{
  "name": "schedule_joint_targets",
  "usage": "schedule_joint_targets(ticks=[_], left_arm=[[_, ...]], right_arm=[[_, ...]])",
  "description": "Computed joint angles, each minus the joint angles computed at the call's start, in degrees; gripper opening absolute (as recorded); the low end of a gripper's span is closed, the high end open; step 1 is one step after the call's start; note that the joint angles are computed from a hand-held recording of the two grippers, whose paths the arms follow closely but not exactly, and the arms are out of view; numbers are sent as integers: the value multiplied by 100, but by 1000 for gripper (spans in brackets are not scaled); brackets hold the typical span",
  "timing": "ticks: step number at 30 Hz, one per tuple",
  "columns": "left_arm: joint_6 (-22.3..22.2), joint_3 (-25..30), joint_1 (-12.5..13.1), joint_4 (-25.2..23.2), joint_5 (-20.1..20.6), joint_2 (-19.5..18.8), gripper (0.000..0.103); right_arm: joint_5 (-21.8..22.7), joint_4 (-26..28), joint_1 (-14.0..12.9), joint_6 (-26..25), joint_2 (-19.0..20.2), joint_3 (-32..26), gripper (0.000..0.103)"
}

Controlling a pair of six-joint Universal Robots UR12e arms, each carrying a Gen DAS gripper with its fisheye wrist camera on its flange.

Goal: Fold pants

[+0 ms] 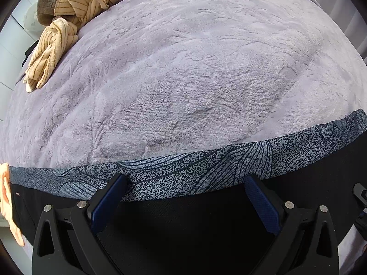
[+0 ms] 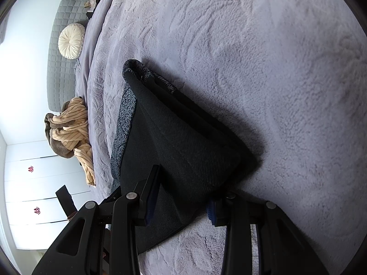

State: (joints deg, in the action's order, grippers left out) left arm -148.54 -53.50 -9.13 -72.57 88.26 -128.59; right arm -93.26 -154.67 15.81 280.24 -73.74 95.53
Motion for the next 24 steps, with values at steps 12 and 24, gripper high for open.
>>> schedule_joint_targets(ticks=[12, 24], left_arm=[[396, -229, 288, -1142, -1395, 478, 103], [582, 638, 65, -1735, -1600, -186, 103]], right_arm=[[25, -119, -10, -43, -8, 54, 39], [28, 106, -12, -115, 8, -43, 39]])
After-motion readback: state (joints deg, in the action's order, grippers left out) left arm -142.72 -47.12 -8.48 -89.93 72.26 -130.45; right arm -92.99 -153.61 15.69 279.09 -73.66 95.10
